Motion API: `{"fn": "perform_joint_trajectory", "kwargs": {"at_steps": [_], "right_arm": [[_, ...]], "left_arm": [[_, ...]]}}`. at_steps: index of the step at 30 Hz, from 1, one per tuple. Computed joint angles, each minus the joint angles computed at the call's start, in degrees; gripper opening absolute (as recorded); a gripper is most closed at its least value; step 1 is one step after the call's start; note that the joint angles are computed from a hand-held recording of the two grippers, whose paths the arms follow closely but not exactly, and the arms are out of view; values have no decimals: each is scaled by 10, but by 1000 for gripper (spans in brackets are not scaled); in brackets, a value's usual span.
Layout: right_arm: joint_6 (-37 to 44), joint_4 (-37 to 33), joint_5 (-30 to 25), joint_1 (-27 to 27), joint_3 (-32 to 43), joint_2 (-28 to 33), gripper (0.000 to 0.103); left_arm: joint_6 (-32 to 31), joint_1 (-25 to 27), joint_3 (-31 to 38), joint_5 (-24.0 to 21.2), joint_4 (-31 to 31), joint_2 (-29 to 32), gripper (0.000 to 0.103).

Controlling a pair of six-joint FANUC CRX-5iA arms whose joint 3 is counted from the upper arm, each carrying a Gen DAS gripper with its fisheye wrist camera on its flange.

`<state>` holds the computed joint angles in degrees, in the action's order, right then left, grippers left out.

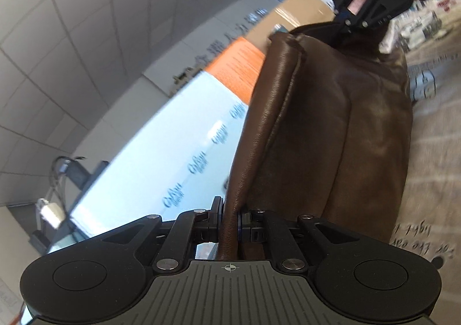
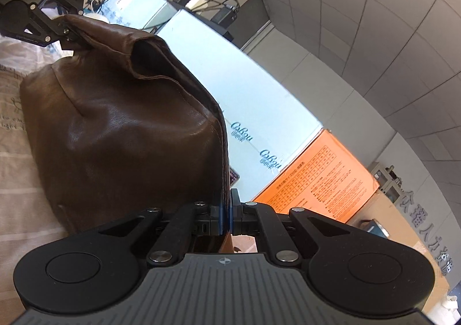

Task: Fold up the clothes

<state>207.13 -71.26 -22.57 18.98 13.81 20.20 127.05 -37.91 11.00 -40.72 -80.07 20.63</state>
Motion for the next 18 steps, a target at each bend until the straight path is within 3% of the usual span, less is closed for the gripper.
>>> {"fn": "perform_joint_trajectory", "kwargs": {"at_steps": [5, 9, 18], "right_arm": [[-164, 167, 11, 36, 54, 51, 4], [-284, 295, 2, 60, 88, 90, 4], [-382, 373, -24, 68, 143, 136, 4]], "left_arm": [[-192, 92, 37, 77, 189, 23, 10], [-284, 141, 53, 111, 299, 47, 10], [-416, 195, 84, 139, 434, 74, 14]]}}
